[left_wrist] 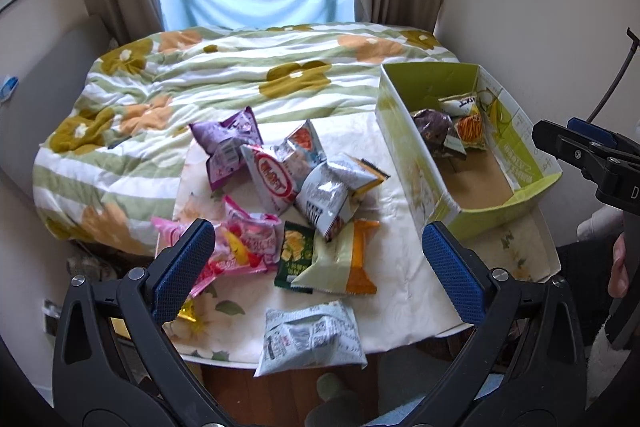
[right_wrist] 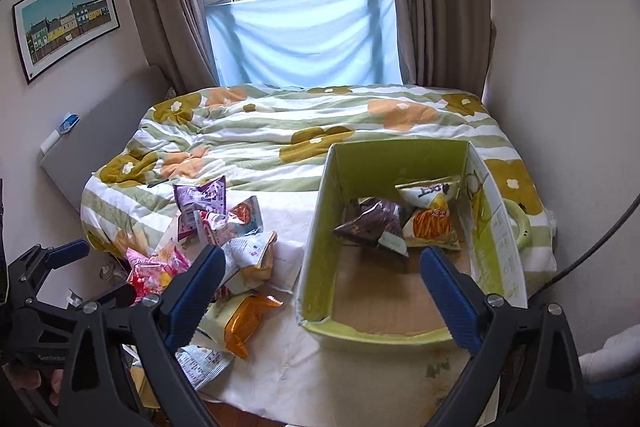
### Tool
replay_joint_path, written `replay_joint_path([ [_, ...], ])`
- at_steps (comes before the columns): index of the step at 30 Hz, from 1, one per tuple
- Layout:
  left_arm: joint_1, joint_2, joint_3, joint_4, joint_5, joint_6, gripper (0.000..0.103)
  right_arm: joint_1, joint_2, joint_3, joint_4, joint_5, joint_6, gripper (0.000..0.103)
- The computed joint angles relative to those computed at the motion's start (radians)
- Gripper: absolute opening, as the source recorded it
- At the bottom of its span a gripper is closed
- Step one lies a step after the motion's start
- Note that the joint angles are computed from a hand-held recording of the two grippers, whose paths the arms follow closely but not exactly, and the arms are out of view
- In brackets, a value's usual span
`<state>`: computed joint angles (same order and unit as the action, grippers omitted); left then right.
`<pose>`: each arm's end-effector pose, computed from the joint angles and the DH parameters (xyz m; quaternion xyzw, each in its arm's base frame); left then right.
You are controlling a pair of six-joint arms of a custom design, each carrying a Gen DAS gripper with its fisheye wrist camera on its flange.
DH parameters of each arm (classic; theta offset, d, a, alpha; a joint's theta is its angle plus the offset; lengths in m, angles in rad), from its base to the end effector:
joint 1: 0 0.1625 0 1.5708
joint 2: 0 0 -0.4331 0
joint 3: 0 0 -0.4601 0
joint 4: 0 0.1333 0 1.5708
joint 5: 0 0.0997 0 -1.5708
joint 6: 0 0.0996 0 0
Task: Organize snacks
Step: 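Withdraw both tools from the box back toward the snack pile, then grasp the silver-grey bag with left tool while right tool grasps the cream-orange bag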
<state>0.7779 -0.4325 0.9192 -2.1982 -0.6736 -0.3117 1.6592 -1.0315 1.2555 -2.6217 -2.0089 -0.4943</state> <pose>-0.4982 -0.7872 0.0813 0.1846 0.8802 -0.2809 0.3351 0.1618 -0.7937 0.4442 0.1731 -0.8813 0.3440 0.2740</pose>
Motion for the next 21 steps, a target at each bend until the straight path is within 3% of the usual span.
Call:
replay_joint_path([
  [8,0.033,-0.134,0.221,0.013,-0.089,-0.115,0.102,0.021,-0.043,0.146,-0.039,-0.04,0.056,0.097],
  [14,0.074,-0.145,0.256,0.055,-0.176,-0.231,0.102,0.02,-0.031,0.174,0.007,-0.045,0.086,0.097],
  [21,0.12,-0.126,0.25,0.056,-0.257,-0.371,0.102,-0.002,0.016,0.141,0.094,0.009,0.087,0.097],
])
